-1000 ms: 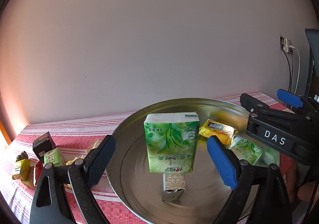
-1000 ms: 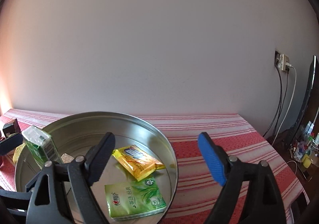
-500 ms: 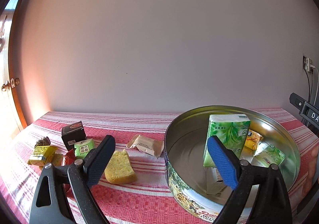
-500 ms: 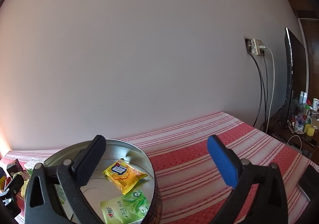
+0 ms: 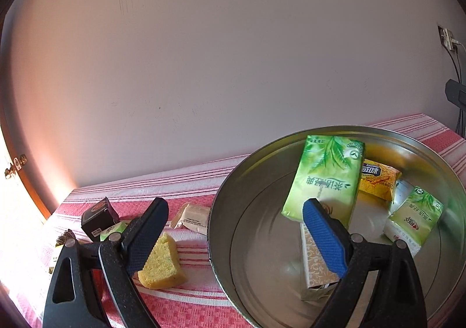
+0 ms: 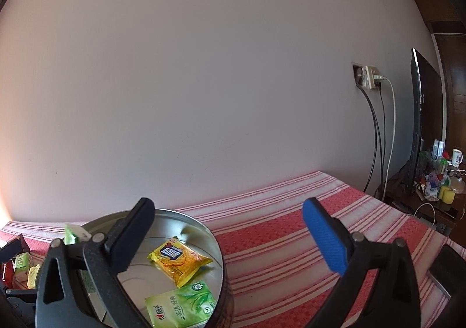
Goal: Organize objects
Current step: 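Withdraw both grippers from the tin toward the remaining snacks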
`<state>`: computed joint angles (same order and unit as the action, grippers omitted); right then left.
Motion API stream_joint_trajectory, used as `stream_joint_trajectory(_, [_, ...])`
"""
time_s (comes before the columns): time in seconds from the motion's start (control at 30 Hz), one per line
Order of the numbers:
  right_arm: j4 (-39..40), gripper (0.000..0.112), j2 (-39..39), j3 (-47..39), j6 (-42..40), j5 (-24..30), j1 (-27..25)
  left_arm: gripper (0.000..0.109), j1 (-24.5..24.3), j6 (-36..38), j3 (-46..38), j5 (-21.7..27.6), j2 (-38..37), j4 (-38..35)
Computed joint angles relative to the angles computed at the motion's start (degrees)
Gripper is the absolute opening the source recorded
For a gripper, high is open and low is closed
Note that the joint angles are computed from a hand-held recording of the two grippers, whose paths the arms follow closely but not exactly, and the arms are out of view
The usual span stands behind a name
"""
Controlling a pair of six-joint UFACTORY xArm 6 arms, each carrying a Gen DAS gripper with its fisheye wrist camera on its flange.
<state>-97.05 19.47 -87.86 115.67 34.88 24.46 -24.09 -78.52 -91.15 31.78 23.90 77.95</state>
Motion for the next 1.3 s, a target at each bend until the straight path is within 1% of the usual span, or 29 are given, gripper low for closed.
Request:
stream_joint_trajectory(0.07, [-0.11, 0.103, -0.03, 0.0, 0.27, 0.04, -0.04, 0.095, 0.9, -1.21, 1.08, -1.8, -0.57, -0.5])
stream_joint_trajectory(0.13, [-0.36, 0.103, -0.09, -0.03, 0.86, -0.66, -0.31, 0.095, 1.77, -5.41, 2.85, -3.03, -2.0, 1.51])
stream_joint_trajectory(0.3, [0.56, 0.103, 0.53, -0.58, -0.11, -1.22, -0.54, 0.095, 2.46, -12.46, 7.09, -2.25, -5.5, 6.03])
stream_joint_trajectory(0.37, [0.31, 0.103, 0.71, -0.7, 0.14, -1.47, -0.6, 0.095, 2.53, -14.21, 8.66, -1.74, -6.78, 7.46])
stream_joint_trajectory(0.43, [-0.71, 0.103, 0.86, -0.73, 1.05, -1.61, -0.64, 0.095, 3.49, -15.22, 9.72, -1.81, -7.27, 8.56])
stream_joint_trajectory(0.57, [-3.77, 0.103, 1.15, -0.53, 4.0, -1.64, -0.56, 0.095, 4.7, -16.58, 11.54, -3.37, -8.4, 7.84])
stream_joint_trajectory(0.63, [-3.27, 0.103, 1.69, -0.88, 3.8, -2.15, -0.56, 0.095, 3.55, -15.63, 12.28, -2.32, -9.69, 6.1])
stream_joint_trajectory(0.73, [-1.9, 0.103, 2.0, -0.85, 5.02, -2.97, -0.55, 0.095, 3.48, -16.39, 14.05, -2.07, -11.34, 7.29])
stream_joint_trajectory(0.77, [-2.38, 0.103, 1.69, -0.36, 6.24, -2.13, -0.18, 0.095, 3.61, -16.8, 14.63, -2.08, -11.81, 8.13])
stream_joint_trajectory(0.83, [-3.2, 0.103, 1.06, 0.69, 7.35, 1.67, 1.29, 0.095, 3.78, -17.52, 15.76, -2.17, -12.85, 9.19])
stream_joint_trajectory(0.93, [-0.82, 0.103, 0.59, 1.17, 4.23, 6.49, 3.37, 0.095, 4.7, -18.28, 17.56, -3.19, -14.32, 10.23])
stream_joint_trajectory(1.07, [-0.17, 0.103, -1.19, 3.34, 5.88, 8.9, 5.14, 0.095, 6.16, -19.41, 20.16, -4.09, -16.54, 12.26])
stream_joint_trajectory(1.17, [0.14, 0.103, -1.59, 3.83, 6.73, 12.08, 7.06, 0.095, 7.58, -19.22, 21.61, -5.33, -17.81, 12.0])
stream_joint_trajectory(1.23, [0.74, 0.103, -1.11, 3.14, 5.85, 13.33, 8.2, 0.095, 8.51, -19.38, 22.33, -6.1, -18.39, 12.27])
stream_joint_trajectory(1.3, [2.09, 0.103, -0.27, 1.85, 4.27, 13.4, 9.03, 0.095, 9.11, -19.36, 23.01, -6.16, -19.0, 12.43])
